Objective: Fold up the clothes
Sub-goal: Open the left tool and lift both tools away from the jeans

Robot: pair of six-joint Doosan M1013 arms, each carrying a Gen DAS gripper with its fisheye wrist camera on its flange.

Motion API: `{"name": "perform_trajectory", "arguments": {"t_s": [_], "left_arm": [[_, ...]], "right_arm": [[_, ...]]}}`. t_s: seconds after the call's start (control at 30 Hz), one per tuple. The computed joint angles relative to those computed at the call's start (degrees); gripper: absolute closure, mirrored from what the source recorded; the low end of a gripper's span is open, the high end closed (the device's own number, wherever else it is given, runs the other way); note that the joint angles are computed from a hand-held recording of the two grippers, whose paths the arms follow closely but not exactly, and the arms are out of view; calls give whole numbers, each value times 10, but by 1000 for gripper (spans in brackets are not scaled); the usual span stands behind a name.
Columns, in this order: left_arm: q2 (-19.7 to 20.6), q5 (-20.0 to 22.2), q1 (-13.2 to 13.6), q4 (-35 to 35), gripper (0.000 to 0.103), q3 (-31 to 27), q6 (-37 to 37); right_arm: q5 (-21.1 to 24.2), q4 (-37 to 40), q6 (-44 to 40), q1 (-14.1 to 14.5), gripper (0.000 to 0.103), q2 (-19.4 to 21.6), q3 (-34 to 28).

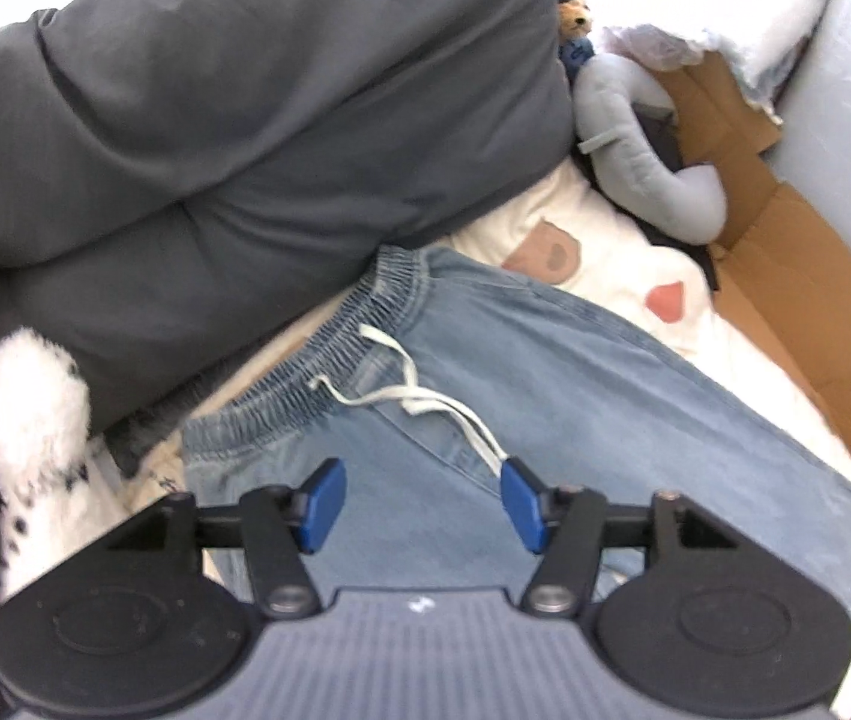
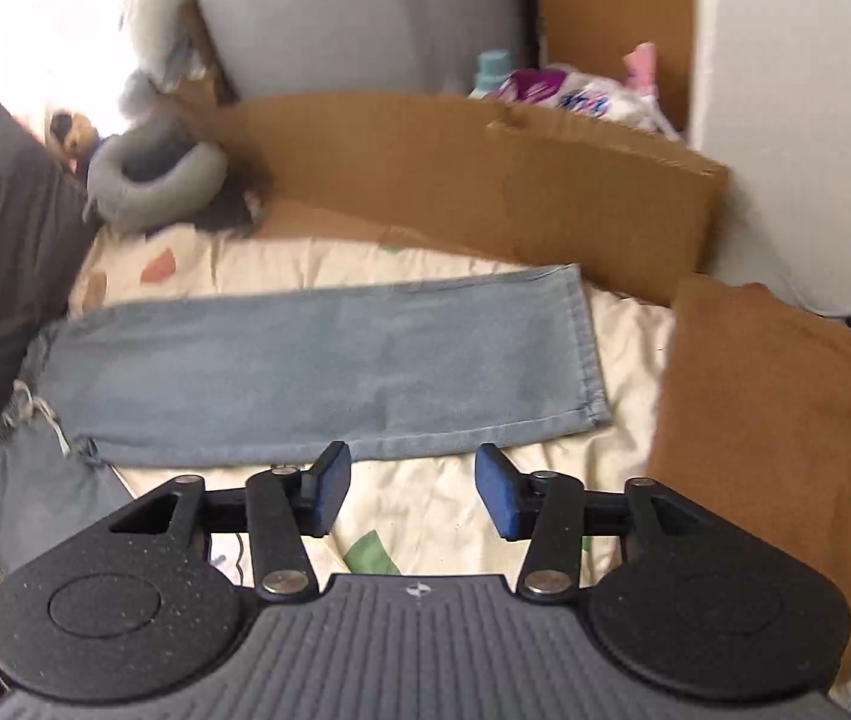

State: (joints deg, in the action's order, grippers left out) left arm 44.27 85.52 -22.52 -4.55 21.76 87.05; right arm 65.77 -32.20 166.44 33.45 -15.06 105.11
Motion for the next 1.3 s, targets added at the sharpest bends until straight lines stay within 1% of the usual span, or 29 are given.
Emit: {"name": "perform_trajectory", "arguments": {"t_s": [0.07,0.13,0.17,0.3,0.4,0.43,0.6,0.73,0.83,1.1,1.2,1.3], "left_arm": [[-29,-32,1,-10,39,55,0],[-51,-48,2,-18,38,96,1],[-60,-53,2,-24,38,113,1],[-87,-65,4,-26,38,162,-6],[-105,-75,9,-33,37,194,-9],[-111,-81,11,-36,35,205,-14],[-141,-99,20,-38,33,257,-22],[-161,-109,29,-61,30,298,-11],[-174,-115,29,-56,30,325,-2],[-193,-113,27,-24,30,382,-35],[-197,-109,25,-18,30,404,-48],[-201,-103,22,-11,30,422,-56]], "right_arm": [[9,-14,24,17,43,-17,7],[18,-29,50,35,38,-34,14],[28,-37,60,46,37,-41,16],[71,-60,95,92,37,-63,23],[83,-65,141,124,37,-85,37],[89,-64,159,137,37,-91,42],[133,-61,215,204,37,-102,55],[147,-59,291,261,37,-105,74],[138,-43,349,294,37,-104,91],[74,-7,511,367,38,-99,150],[46,6,556,377,38,-98,169],[5,12,584,382,38,-99,188]]}}
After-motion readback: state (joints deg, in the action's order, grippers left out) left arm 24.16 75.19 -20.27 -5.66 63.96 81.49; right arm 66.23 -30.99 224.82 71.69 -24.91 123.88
